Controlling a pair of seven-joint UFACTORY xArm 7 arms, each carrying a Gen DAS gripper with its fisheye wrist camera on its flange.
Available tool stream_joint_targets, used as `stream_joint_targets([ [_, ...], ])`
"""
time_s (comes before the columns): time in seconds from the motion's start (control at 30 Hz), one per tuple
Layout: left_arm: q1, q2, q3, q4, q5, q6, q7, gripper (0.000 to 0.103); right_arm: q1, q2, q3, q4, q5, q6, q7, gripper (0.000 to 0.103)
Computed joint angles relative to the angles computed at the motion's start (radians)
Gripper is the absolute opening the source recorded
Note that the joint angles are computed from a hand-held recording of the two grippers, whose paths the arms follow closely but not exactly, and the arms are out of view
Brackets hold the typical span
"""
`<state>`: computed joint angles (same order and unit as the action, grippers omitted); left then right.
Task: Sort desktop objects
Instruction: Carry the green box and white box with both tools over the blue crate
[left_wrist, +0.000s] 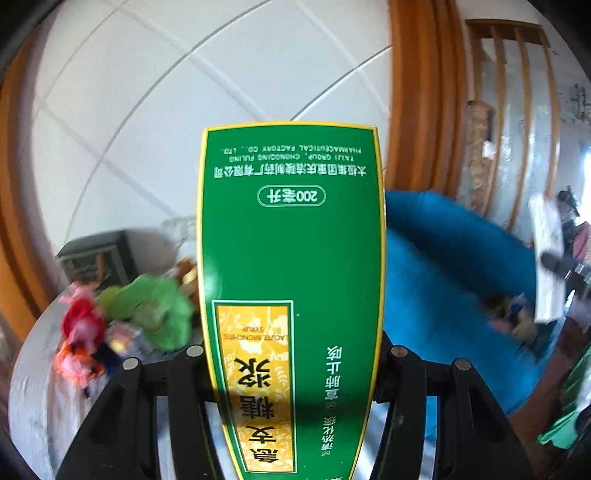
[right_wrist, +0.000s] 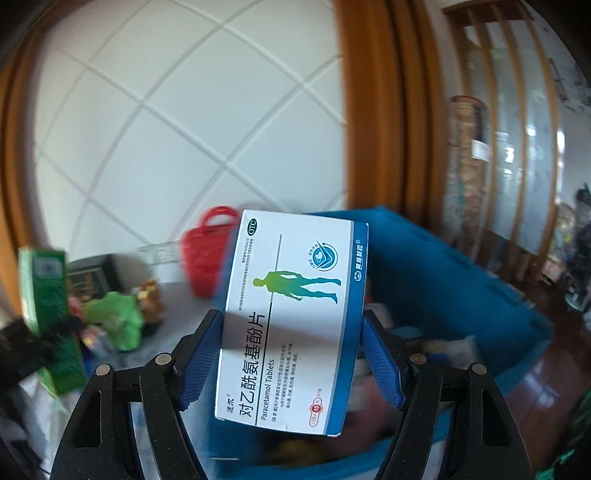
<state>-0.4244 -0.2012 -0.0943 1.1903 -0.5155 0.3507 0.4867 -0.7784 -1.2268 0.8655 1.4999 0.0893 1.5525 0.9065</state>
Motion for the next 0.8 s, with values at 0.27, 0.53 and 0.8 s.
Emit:
stream_joint_targets([
  [0.27,-0.041,0.129,-0.190,0.198,0.362,-0.066,-0.416,0.053,0.308,-0.124,-0.182,-0.364,-0.137,-0.023,-0.046,0.074],
  [0.53,-0.210,0.320,-0.217,0.485,0.844,0.034,-0.795,0.053,0.516,-0.189,-0.270,-0.547,-0.213,-0.032,-0.005,0.074],
  [0.8,-0.389,0.530,-0.141,0.750,0.860,0.333,-0.808,0.053,0.639,-0.186,-0.293,-0.646,-0.205,-0.035,0.038,0.074],
])
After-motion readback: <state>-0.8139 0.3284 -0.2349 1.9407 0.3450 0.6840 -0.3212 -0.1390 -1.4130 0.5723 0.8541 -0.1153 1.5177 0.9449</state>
